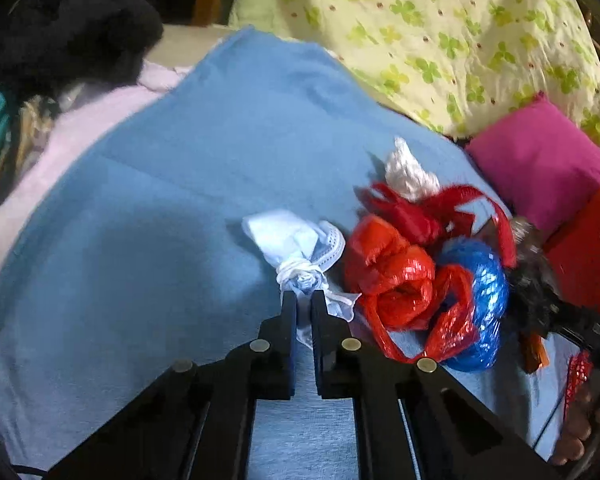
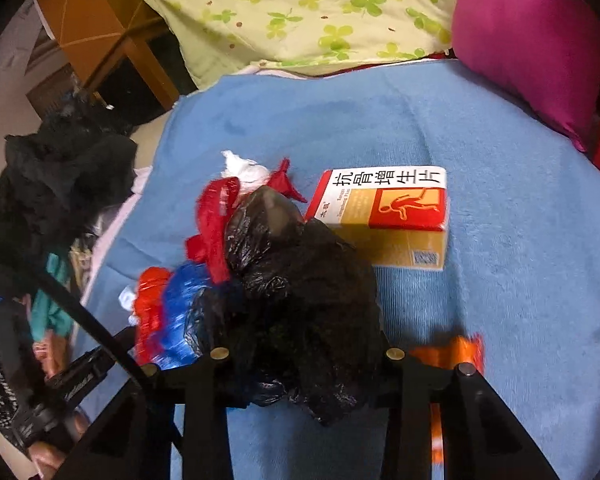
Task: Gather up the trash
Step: 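Carry the black bag and light blue cloth into the red basket and release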
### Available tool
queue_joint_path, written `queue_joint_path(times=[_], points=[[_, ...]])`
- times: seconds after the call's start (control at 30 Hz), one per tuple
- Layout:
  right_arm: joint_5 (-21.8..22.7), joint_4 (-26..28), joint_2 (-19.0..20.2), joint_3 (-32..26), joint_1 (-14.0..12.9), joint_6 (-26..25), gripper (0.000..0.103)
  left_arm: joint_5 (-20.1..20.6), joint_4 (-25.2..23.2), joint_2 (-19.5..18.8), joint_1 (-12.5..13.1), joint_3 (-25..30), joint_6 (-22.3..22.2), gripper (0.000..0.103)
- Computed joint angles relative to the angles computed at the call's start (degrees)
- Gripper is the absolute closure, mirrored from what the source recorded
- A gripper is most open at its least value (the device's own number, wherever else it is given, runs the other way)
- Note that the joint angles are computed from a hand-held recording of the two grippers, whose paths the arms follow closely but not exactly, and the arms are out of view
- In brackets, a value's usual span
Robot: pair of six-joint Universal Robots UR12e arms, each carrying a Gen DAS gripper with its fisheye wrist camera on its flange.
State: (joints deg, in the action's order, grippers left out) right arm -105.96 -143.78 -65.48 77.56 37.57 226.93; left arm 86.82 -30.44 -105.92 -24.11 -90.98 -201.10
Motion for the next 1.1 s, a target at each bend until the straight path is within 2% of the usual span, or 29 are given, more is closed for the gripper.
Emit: queue_joint_path(times=[0.17,0.4,0.57,0.8,0.9,1.0,1.1], points=[[-0.83,-5.18,-1.86,2.42,0.88,-0.77,0.064,1.33,4.00,1.61,0.17,-1.98,-0.66,0.096],[-4.46,-11.81,-4.79,5.83,2.11,-0.61,0.064,4.06,8.58,3.62,-1.67,-4.01,3.94,0.096],[-10.15,-14.04,-6.69,7.46,3.84,-1.41,0.064,4.46,10.80,4.81,-4.39,-4.29,7.27,0.096],[-17.37,-17.88,-10.03,11.30,6.51,-1.58,0.063,3.60,9.62,5.01,-8.50,-1.26,12.21,0.096],[-22.50,-18.52,-11.71,13.49,8.40,0.10,0.063,3.39,10.05,5.20,-10.38,-0.21,14.92,0.096],[-25.33,-19.57,-13.67,16.06,9.73,3.09,0.063,2.47,9.62,5.11,-11.96,1.06,16.66,0.096],[-29.65,-18.53,-15.39,17.43,11.32,4.63,0.063,0.23,8.50,4.78,-13.21,2.59,18.31,0.096]])
